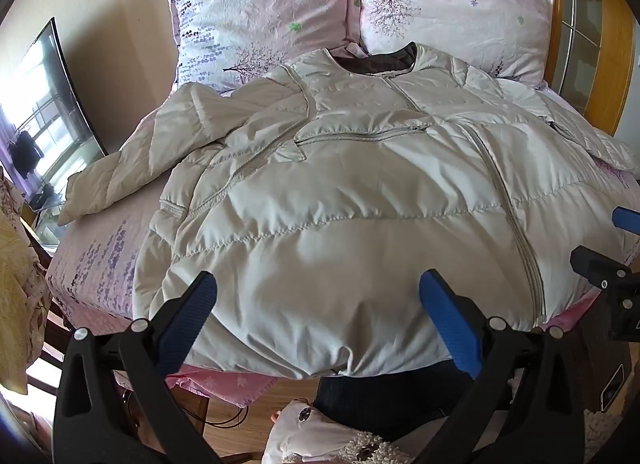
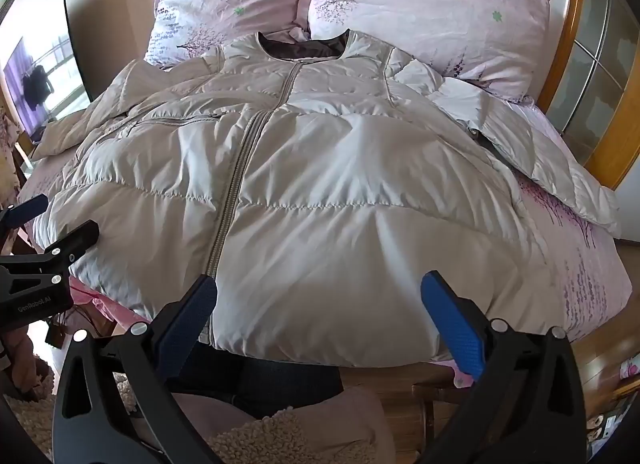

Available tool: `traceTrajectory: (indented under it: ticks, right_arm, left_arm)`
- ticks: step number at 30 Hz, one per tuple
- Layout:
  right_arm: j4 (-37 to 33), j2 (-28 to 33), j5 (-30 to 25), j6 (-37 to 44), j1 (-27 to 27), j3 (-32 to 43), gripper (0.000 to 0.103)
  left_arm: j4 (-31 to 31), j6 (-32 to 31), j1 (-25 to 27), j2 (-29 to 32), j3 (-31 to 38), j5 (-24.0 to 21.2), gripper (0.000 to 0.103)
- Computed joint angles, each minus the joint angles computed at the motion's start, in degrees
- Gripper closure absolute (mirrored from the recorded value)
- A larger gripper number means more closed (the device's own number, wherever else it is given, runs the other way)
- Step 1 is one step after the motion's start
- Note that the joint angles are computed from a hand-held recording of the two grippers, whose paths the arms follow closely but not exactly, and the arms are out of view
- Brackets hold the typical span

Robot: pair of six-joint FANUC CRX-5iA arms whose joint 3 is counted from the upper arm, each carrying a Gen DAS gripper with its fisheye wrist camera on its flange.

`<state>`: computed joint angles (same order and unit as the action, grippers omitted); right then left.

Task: Fold large clothes

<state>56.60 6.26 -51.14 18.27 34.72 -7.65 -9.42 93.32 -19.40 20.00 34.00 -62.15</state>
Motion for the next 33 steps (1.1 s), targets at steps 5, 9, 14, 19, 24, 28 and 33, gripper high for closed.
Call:
traceTrajectory:
  ticks: [5,9,14,19,24,28,33]
  right_arm:
    - [0.0,0.0,0.1,-0.1,0.0,0.0,0.001]
    - [-0.1,0.0,0.1,0.0,-0.1,0.0,0.001]
    - [-0.1,-0.1,0.2,0.0,-0.1,-0.1,0.001]
    - [-0.1,-0.2,0.3,-0.1,-0.1,-0.1,0.001]
    - [0.0,-0.3,0.4,-0.3,-0.1,-0.5,0.001]
    - [0.2,-0.5,0.6,-0.6,-0.2,-0.8,0.001]
    - [-0.7,-0.2,0.7,-0.1,-0.4,0.1,0.001]
  left_arm:
    - [0.0,0.0,0.0,0.0,0.1,-0.1,0.002]
    - [0.0,0.0,0.0,0.0,0.1,-0.1,0.002]
    - [0.0,0.0,0.0,0.1,0.1,-0.2,0.002]
    - [0.0,0.0,0.0,0.1,0.2,-0.2,0.002]
    - [0.1,0.0,0.0,0.1,0.1,-0.2,0.002]
    - [0.1,0.0,0.0,0.1,0.1,-0.2,0.002]
    - [0.1,0.0,0.0,0.1,0.1,-0.2,0.002]
